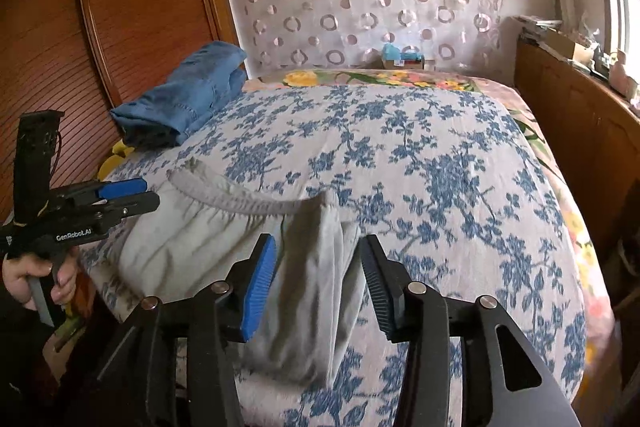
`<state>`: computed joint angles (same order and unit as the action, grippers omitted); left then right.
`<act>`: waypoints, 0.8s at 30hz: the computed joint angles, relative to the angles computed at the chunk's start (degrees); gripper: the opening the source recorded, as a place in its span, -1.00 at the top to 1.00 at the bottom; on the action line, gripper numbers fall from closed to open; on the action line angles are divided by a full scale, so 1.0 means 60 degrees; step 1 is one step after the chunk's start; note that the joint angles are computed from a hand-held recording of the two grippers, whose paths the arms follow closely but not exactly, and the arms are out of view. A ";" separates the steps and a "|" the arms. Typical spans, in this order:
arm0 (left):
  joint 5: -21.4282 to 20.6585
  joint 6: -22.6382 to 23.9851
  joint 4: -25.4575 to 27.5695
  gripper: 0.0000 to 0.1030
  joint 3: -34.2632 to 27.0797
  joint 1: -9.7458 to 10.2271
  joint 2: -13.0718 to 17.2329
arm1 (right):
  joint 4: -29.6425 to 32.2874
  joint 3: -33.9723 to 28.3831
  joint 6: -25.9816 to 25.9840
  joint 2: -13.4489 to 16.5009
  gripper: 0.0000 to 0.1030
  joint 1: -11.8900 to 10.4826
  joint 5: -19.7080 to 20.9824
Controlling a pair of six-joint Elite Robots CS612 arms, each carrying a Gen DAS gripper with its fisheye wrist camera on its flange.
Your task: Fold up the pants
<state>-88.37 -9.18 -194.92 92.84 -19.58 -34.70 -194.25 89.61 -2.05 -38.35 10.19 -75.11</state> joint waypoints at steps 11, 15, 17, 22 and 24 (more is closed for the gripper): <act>0.0040 0.0067 0.0544 -0.02 -0.0174 -0.0023 0.0104 | 0.0403 0.0299 -0.0090 -0.0149 0.02 0.0104 -0.0261; -0.0023 0.0031 0.0718 -0.02 -0.0254 -0.0007 0.0144 | 0.0643 0.0141 -0.0054 -0.0099 0.02 0.0122 -0.0378; -0.0054 0.0000 0.0767 -0.03 -0.0290 0.0001 0.0159 | 0.0771 0.0060 -0.0071 -0.0079 0.02 0.0130 -0.0461; -0.0063 -0.0022 0.0787 -0.03 -0.0337 -0.0001 0.0198 | 0.1067 -0.0140 -0.0030 -0.0013 0.01 0.0139 -0.0614; -0.0081 -0.0032 0.0812 -0.03 -0.0364 0.0001 0.0210 | 0.1249 -0.0244 0.0042 0.0020 -0.02 0.0128 -0.0661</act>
